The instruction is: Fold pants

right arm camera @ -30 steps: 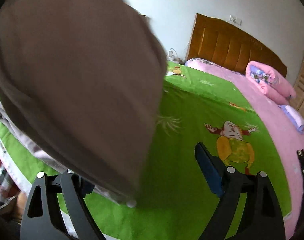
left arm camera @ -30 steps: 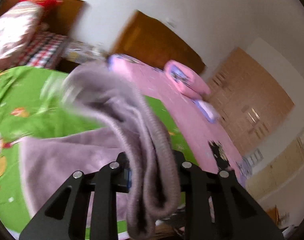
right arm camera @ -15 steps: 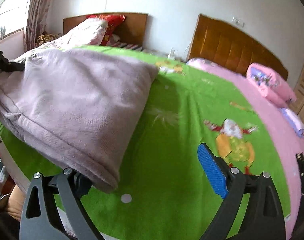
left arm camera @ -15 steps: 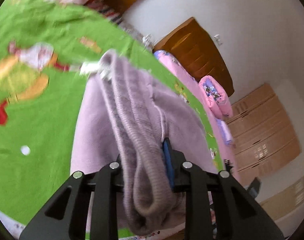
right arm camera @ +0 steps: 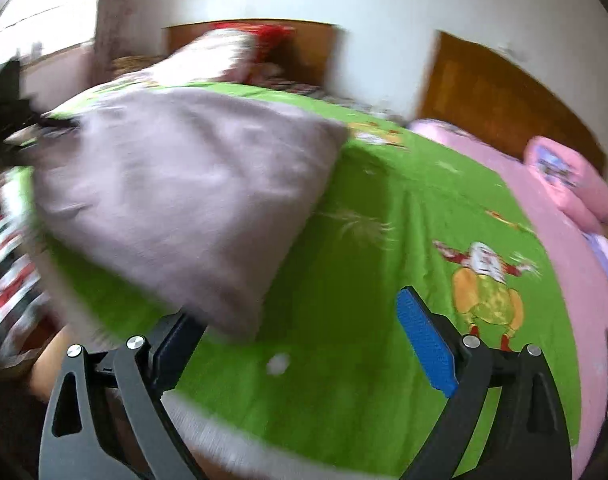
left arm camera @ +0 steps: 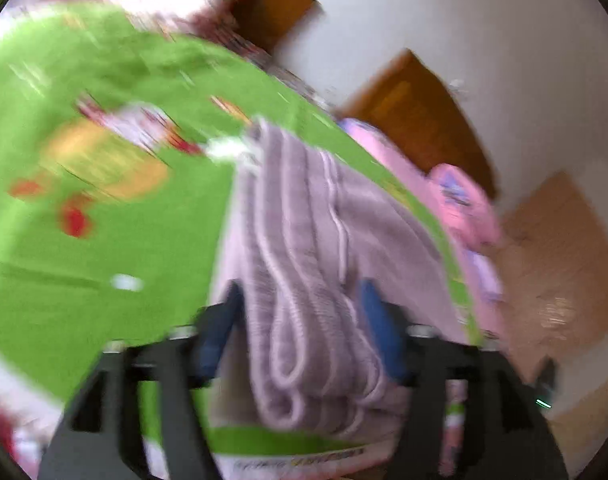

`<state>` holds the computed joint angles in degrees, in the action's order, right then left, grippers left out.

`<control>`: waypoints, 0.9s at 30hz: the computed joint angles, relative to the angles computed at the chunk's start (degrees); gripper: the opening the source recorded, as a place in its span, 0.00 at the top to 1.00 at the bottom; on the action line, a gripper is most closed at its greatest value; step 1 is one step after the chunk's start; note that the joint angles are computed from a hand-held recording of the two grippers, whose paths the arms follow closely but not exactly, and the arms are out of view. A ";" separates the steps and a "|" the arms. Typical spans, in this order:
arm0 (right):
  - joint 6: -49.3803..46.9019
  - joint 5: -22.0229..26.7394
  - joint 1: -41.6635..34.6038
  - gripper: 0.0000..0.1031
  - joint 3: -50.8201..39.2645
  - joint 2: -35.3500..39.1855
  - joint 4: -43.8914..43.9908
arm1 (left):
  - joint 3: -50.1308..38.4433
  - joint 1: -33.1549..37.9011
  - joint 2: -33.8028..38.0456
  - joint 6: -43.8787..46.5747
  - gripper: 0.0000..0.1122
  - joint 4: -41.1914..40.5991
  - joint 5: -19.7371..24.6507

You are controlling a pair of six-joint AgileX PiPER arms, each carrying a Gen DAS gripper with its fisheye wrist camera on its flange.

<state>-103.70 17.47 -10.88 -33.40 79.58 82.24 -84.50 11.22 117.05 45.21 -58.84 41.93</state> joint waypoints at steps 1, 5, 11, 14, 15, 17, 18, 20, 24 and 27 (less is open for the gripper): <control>2.60 5.73 -3.45 0.13 -0.36 -0.95 -2.78 | 2.84 -1.44 -3.84 -2.67 0.23 3.93 -5.73; 8.89 21.62 -12.11 0.13 -6.87 1.77 -1.34 | 9.56 -5.36 -13.25 8.45 0.21 -2.00 -8.36; 9.63 1.96 6.19 0.13 -10.28 8.45 0.45 | 8.76 -18.66 -8.89 2.07 0.18 13.60 -17.46; 9.97 2.12 6.80 0.15 -8.94 10.27 -1.84 | 14.72 -20.91 -8.81 8.92 0.18 13.05 -26.25; 13.88 6.75 3.84 0.15 -10.21 11.41 -5.20 | 16.14 -21.00 -9.84 11.21 0.17 11.97 -26.67; 22.85 13.57 0.36 0.15 -13.64 11.61 -15.57 | 15.79 -20.13 -10.79 8.90 0.18 14.41 -24.17; 23.90 16.06 -0.98 0.15 -15.04 10.54 -18.10 | 15.09 -19.84 -11.10 6.76 0.18 15.94 -22.98; 23.20 19.92 -4.07 0.13 -18.45 9.30 -18.25 | 12.85 -18.53 -12.74 7.65 0.18 12.12 -18.14; 34.08 37.33 -8.81 0.12 -40.19 22.93 -16.48 | 4.09 -18.84 -8.92 10.05 0.14 7.64 -11.53; 45.66 42.45 -6.34 0.12 -57.37 36.19 -17.95 | 0.16 -21.90 -5.55 1.63 0.14 16.19 -10.87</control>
<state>-58.04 59.92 -17.22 -90.78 115.77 64.30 -84.34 -10.69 111.49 46.84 -42.65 31.06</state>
